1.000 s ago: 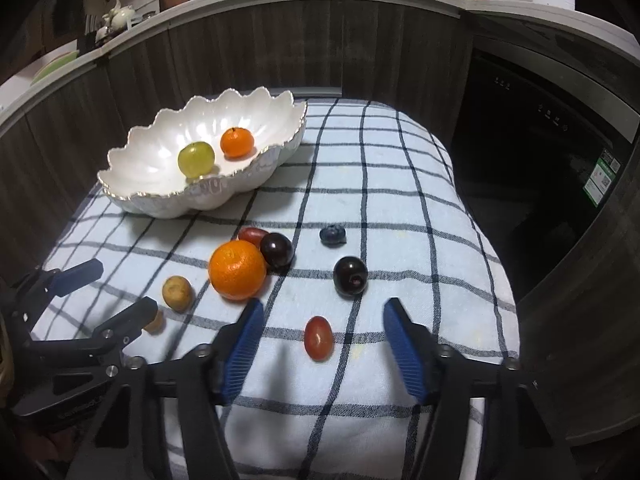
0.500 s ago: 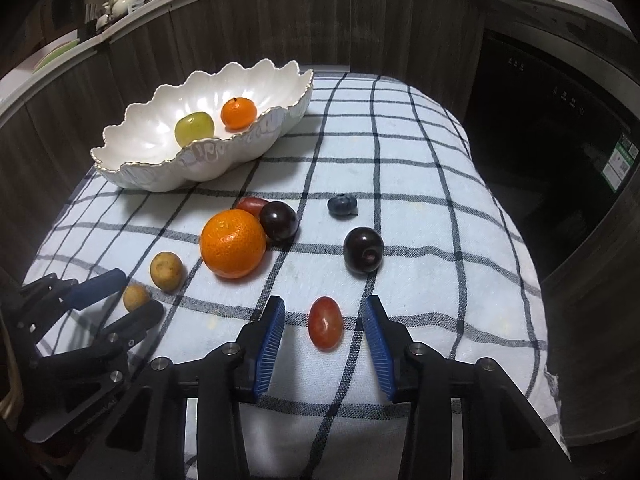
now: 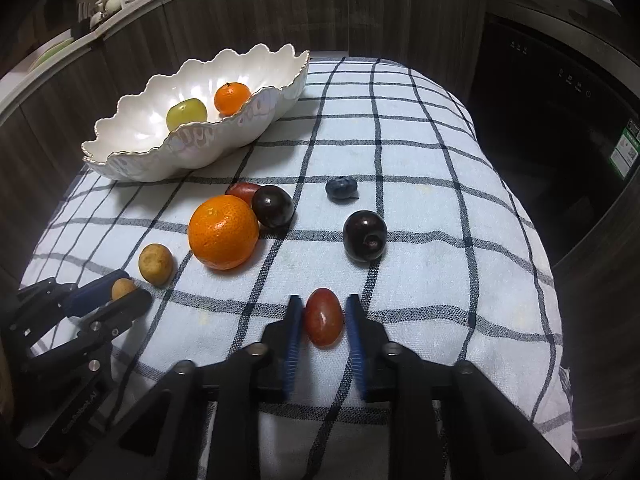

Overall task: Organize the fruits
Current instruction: 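Close left tool on the brown fruit while right tool grips the red grape, then carry the brown fruit and red grape up over the white bowl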

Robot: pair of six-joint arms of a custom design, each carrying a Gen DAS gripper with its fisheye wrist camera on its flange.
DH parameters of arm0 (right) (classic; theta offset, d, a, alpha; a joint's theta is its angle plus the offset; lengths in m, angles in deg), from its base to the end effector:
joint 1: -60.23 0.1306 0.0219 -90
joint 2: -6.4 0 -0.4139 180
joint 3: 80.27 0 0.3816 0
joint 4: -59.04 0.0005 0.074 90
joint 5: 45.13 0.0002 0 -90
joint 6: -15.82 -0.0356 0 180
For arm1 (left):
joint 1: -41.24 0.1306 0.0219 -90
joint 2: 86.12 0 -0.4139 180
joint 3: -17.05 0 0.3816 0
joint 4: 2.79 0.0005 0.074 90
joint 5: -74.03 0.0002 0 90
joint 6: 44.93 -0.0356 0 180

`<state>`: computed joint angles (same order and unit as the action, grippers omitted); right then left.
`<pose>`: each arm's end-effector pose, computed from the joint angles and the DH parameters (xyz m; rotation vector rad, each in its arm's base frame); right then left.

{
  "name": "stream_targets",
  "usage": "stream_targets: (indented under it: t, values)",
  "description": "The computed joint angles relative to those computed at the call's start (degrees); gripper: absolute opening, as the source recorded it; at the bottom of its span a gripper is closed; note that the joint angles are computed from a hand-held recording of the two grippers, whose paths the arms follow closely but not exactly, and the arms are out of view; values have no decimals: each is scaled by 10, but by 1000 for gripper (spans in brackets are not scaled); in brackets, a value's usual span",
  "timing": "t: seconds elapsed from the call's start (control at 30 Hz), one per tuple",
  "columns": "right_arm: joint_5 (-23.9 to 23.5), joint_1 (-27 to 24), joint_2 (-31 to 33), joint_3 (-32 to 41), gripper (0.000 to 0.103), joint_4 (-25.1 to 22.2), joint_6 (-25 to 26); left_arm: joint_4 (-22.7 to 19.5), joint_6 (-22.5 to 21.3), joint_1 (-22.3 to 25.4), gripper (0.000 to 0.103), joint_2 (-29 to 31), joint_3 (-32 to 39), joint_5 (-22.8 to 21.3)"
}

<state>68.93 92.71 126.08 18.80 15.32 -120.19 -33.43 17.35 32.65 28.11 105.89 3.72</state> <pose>0.5395 0.3256 0.2598 0.4209 2.5032 -0.0530 0.5879 -0.1014 0.2551 0.9004 2.3228 -0.2994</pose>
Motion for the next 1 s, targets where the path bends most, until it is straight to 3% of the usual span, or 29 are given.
stream_targets:
  t: [0.53, 1.0]
  values:
    - [20, 6, -11, 6, 20, -1, 12, 1, 8, 3, 24, -12, -1, 3]
    - [37, 5, -16, 44, 20, -3, 42, -23, 43, 9, 24, -13, 47, 1]
